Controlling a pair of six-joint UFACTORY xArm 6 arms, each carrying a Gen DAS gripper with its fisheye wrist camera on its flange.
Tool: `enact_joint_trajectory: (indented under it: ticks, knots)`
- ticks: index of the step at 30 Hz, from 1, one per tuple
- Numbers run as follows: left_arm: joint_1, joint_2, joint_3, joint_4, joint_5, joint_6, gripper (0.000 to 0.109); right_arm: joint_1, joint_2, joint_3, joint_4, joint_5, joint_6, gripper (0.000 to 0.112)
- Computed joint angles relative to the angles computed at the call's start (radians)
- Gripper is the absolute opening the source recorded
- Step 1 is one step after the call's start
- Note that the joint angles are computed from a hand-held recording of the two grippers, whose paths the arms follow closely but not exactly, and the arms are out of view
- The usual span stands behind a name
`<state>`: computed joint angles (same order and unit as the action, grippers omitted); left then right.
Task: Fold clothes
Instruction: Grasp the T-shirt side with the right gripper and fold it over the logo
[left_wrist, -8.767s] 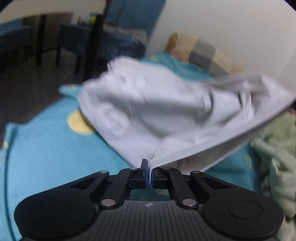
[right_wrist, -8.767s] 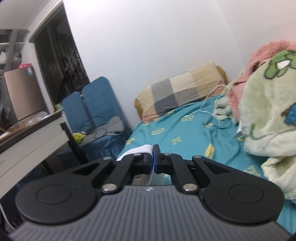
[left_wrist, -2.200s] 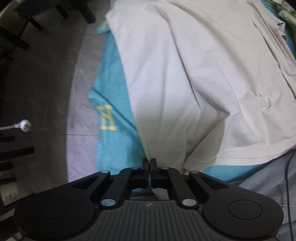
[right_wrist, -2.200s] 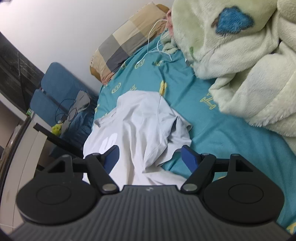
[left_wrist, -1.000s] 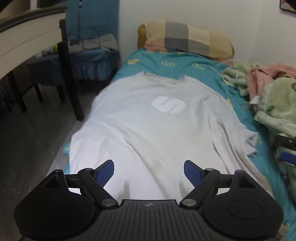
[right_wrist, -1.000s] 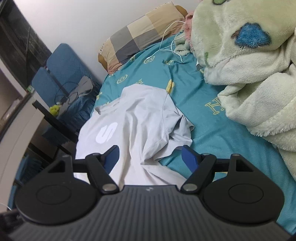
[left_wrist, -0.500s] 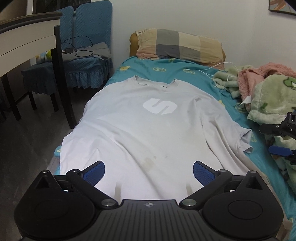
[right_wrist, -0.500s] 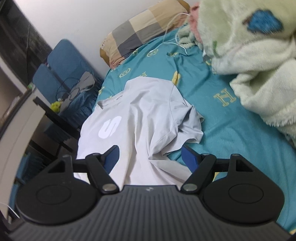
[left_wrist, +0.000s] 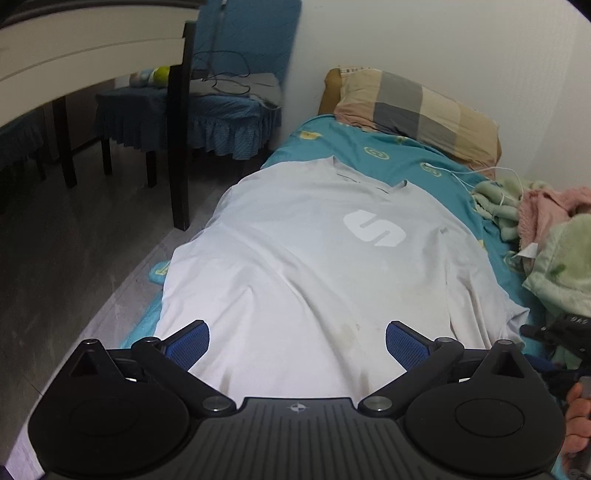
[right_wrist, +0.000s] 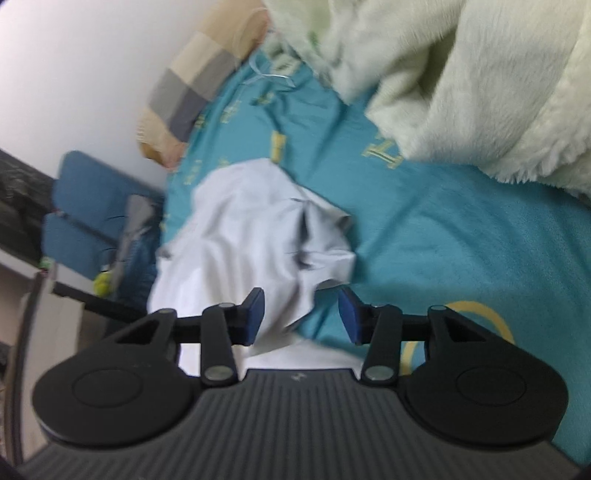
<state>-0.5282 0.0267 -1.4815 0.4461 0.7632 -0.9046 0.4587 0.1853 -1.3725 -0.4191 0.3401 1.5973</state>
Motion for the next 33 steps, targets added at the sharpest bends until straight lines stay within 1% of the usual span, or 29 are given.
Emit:
enact_joint_trajectory:
  ticks: [3,4,6,8,12,14,16,18,20,22,23,25,26,27,29,31,33]
  knots:
    - [0.015,0.004,0.005,-0.055,-0.014,0.01,0.103,-0.002,0.071,-0.072,0.057,0.039,-0.085,0.047]
    - [0.019,0.007,0.004,-0.073,-0.019,0.018,0.103,-0.004,0.087,-0.096,0.044,0.062,-0.096,0.044]
    - [0.027,0.013,0.003,-0.109,-0.028,0.032,0.103,-0.005,0.115,-0.143,0.006,0.111,-0.112,0.01]
    - [0.031,0.014,0.004,-0.12,-0.032,0.035,0.103,-0.006,0.144,-0.19,-0.037,0.159,-0.124,0.006]
    - [0.03,0.022,-0.008,-0.118,-0.022,0.033,0.103,0.033,0.134,-0.289,-0.331,0.375,-0.107,0.005]
    - [0.03,0.028,-0.015,-0.13,-0.022,0.045,0.103,0.071,0.151,-0.356,-0.47,0.51,-0.17,0.005]
    - [0.029,0.031,-0.019,-0.135,-0.023,0.053,0.103,0.098,0.163,-0.393,-0.532,0.613,-0.205,0.006]
    - [0.027,0.031,-0.019,-0.134,-0.02,0.056,0.103,0.1,0.137,-0.369,-0.531,0.634,-0.165,0.007]
    - [0.026,0.03,-0.018,-0.135,-0.018,0.055,0.103,0.088,0.085,-0.306,-0.534,0.594,-0.085,0.007]
    - [0.026,0.028,-0.016,-0.135,-0.012,0.045,0.103,0.075,0.034,-0.243,-0.534,0.515,-0.006,0.008]
    - [0.026,0.029,-0.017,-0.139,-0.008,0.039,0.103,0.062,0.014,-0.212,-0.514,0.451,0.029,0.009]
    - [0.026,0.03,-0.017,-0.151,-0.006,0.031,0.103,0.016,-0.018,-0.138,-0.404,0.275,0.089,0.012]
    - [0.027,0.031,-0.017,-0.159,-0.007,0.03,0.103,-0.009,-0.021,-0.103,-0.319,0.182,0.101,0.021]
    - [0.027,0.033,-0.018,-0.165,-0.007,0.031,0.103,-0.03,-0.018,-0.071,-0.232,0.098,0.108,0.038]
    - [0.029,0.039,-0.023,-0.177,-0.009,0.035,0.103,-0.056,0.006,-0.037,-0.107,-0.015,0.124,0.055]
    - [0.034,0.047,-0.029,-0.193,-0.012,0.04,0.103,-0.069,0.043,-0.035,-0.045,-0.094,0.145,0.055]
    - [0.04,0.055,-0.034,-0.217,-0.017,0.046,0.103,-0.086,0.079,-0.049,-0.086,-0.144,0.23,0.055]
